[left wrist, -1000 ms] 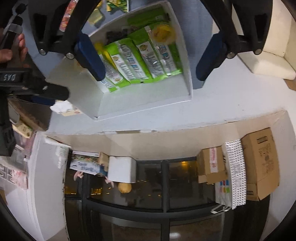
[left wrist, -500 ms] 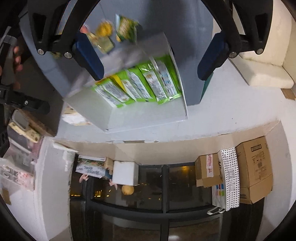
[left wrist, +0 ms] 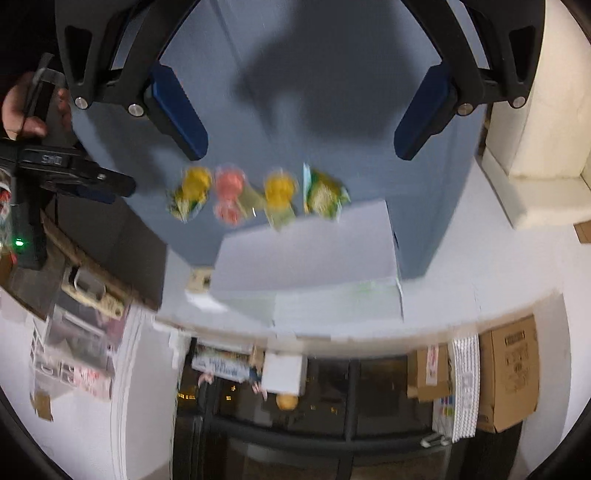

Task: Organize snacks
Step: 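Grasp a green garlic-flavour pea bag with the right tool while the left tool grasps another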

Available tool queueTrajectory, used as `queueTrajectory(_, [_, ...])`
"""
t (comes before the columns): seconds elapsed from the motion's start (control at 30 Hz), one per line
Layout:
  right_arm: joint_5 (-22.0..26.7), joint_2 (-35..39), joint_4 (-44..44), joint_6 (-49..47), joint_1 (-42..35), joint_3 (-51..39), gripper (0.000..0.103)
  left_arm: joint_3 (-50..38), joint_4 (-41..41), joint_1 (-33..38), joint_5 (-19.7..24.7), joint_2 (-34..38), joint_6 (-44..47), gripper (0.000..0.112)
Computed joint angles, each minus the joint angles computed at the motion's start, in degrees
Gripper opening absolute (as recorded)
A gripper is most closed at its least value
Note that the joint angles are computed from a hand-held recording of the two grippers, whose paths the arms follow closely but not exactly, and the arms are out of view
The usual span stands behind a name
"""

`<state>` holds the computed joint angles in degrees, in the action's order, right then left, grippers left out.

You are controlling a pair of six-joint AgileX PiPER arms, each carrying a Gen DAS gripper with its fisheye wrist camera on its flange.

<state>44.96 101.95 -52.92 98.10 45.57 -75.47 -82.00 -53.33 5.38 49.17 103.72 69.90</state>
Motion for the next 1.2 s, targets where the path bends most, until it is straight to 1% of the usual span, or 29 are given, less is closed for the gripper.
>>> queueTrajectory(0.07, [-1.0, 0.2, -1.5, 3.0, 0.0, 2.8, 0.103, 2.7, -0.7, 0.5, 0.4, -1.2, 1.3, 0.103])
queueTrajectory(0.13, [-1.6, 0.8, -0.3, 2.9, -1.3, 3.5, 0.103, 4.2, -0.7, 0.9, 0.1, -2.0, 1.7, 0.103])
queueTrajectory(0.17, [-3.6, 0.6, -0.2, 3.7, -2.8, 4.4, 0.103, 4.5, -0.8, 1.0, 0.0, -2.2, 1.8, 0.103])
queueTrajectory(0.23, [-5.6, 0.2, -0.7, 5.2, -4.8, 5.3, 0.103, 5.2, -0.8, 1.5, 0.3, -2.5, 2.4, 0.103])
queueTrajectory(0.3, [-7.2, 0.6, -1.8, 6.2, -7.4, 4.8, 0.103, 5.3, -0.7, 1.6, -0.4, -2.2, 2.3, 0.103])
queueTrajectory(0.33, [-6.9, 1.7, -0.9, 4.9, -8.2, 3.1, 0.103, 4.9, -0.3, 1.5, -0.2, -1.9, 1.8, 0.103])
queueTrajectory(0.4, [-8.0, 3.8, 2.2, 1.3, -11.3, 0.2, 0.103, 4.5, -0.3, 1.7, 0.0, -1.5, 1.7, 0.103])
queueTrajectory(0.5, [-7.9, 7.6, 7.0, -3.4, -14.2, -4.4, 0.103, 3.5, 0.2, 1.4, -0.8, -0.3, 0.5, 0.103])
queueTrajectory(0.57, [-8.5, 9.3, 8.3, -4.5, -15.3, -5.9, 0.102, 2.6, 0.8, 1.2, -0.7, 0.7, -0.5, 0.103])
queueTrajectory(0.6, [-7.5, 10.8, 10.4, -6.8, -15.8, -7.9, 0.101, 2.4, 1.1, 1.1, -0.8, 1.1, -0.8, 0.103])
queueTrajectory(0.63, [-7.0, 11.7, 11.9, -8.2, -16.2, -8.9, 0.095, 2.1, 1.4, 1.0, -0.8, 1.5, -0.9, 0.103])
queueTrajectory(0.67, [-6.5, 12.8, 13.9, -10.3, -16.6, -10.2, 0.084, 2.2, 1.5, 0.9, -1.0, 1.7, -0.9, 0.103])
queueTrajectory(0.7, [-4.3, 14.0, 14.7, -11.3, -16.5, -11.8, 0.08, 2.2, 1.5, 0.8, -1.3, 1.9, -0.9, 0.103])
queueTrajectory(0.73, [-2.2, 14.8, 13.3, -10.9, -15.9, -12.9, 0.072, 2.2, 1.5, 0.8, -1.3, 2.1, -1.0, 0.103])
queueTrajectory(0.77, [-1.5, 15.3, 13.5, -11.6, -15.8, -13.5, 0.065, 1.9, 1.7, 0.7, -1.2, 2.5, -1.4, 0.103])
queueTrajectory(0.8, [-2.4, 15.1, 13.1, -11.4, -15.7, -13.0, 0.062, 1.9, 1.8, 0.6, -1.4, 2.8, -1.5, 0.103])
queueTrajectory(0.83, [-3.9, 14.7, 13.3, -11.5, -15.8, -12.2, 0.047, 1.8, 1.9, 0.5, -1.5, 3.0, -1.7, 0.103])
queueTrajectory(0.9, [-2.0, 15.3, 12.3, -11.6, -14.8, -13.1, 0.046, 1.3, 2.5, 0.2, -1.6, 3.7, -2.4, 0.103])
queueTrajectory(1.03, [-0.2, 15.4, 10.3, -10.1, -13.1, -12.9, 0.044, 0.4, 3.2, -0.6, -2.3, 4.6, -2.9, 0.103])
queueTrajectory(1.2, [3.2, 14.5, 7.3, -9.5, -10.7, -12.9, 0.042, -4.1, 5.5, -2.1, -3.7, 7.0, -7.1, 0.103])
